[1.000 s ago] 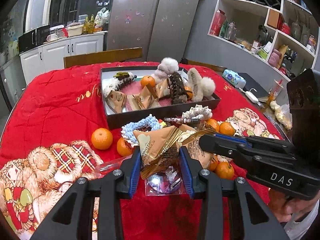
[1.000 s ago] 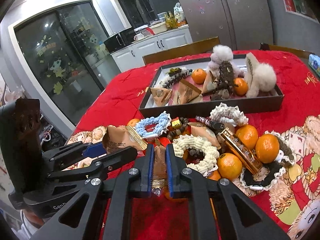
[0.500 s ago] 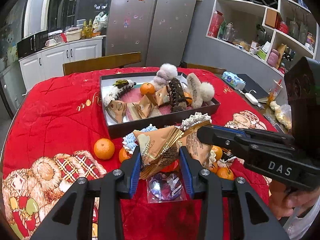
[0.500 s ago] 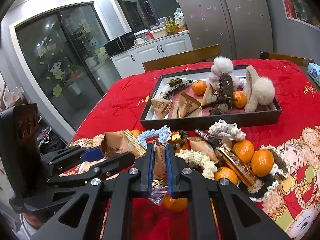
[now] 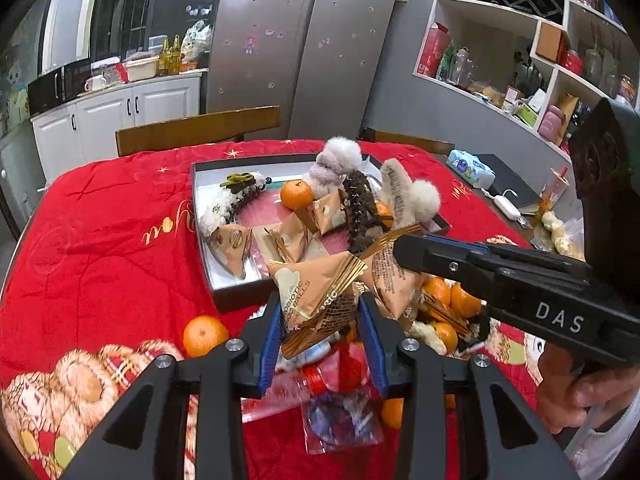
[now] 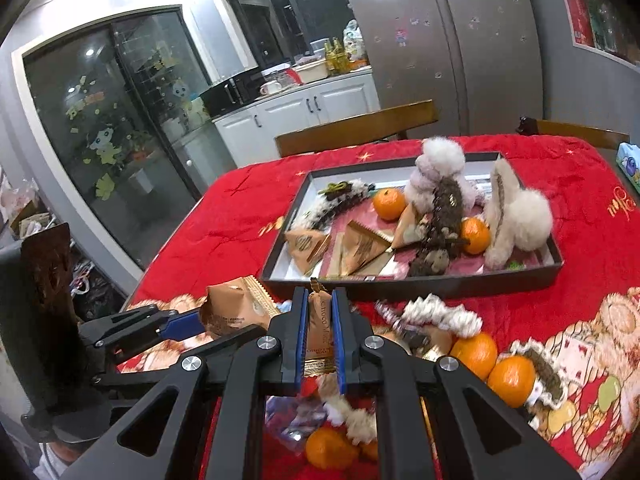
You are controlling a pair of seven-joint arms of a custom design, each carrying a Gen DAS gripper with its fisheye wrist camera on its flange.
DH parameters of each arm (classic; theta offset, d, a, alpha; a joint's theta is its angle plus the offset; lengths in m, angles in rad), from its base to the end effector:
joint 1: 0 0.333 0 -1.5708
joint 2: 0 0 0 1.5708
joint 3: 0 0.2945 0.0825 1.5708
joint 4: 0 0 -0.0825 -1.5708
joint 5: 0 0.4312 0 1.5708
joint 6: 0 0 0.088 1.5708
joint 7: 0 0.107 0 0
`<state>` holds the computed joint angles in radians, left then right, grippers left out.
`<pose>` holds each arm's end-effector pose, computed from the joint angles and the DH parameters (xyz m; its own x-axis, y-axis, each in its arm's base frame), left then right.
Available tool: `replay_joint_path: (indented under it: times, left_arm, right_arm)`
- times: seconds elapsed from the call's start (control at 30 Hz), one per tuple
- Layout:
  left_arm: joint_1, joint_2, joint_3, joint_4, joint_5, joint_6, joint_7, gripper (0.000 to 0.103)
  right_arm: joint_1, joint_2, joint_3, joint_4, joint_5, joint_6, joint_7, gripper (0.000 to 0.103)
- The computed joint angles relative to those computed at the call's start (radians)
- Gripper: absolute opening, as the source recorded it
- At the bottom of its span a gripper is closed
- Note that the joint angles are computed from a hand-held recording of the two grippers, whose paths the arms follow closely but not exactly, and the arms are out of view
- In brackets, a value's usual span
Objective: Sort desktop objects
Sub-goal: 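Carry the packet in the right tool over the tray while the left tool carries its packet there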
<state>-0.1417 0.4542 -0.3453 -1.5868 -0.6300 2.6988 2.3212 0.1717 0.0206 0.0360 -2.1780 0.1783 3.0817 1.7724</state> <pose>0.6931 -0.3022 0.4169 -0.6725 -0.7106 0.2068 -0.5932 0.3505 -0.7247 0.6134 0.1144 0.4383 -0.0309 -0.9555 -0.2935 -0.6557 0.2410 -0.7155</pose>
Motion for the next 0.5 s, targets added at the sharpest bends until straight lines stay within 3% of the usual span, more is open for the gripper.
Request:
replay_joint_path:
  times: [0.2, 0.5]
  left_arm:
    - [-0.04, 0.118, 0.031, 0.163, 0.085, -0.04, -0.083, 0.038]
    - [-0.09, 0.31, 0.067, 0.44, 0.237, -0.113, -0.219, 0.038]
  right_arm:
    - [-0.021, 0.055, -0.017, 0.068, -0.114, -0.028, 0.081, 0.012]
    - [-0.089, 0.167, 0.026, 0.205, -0.088, -0.059, 0.032, 0.012]
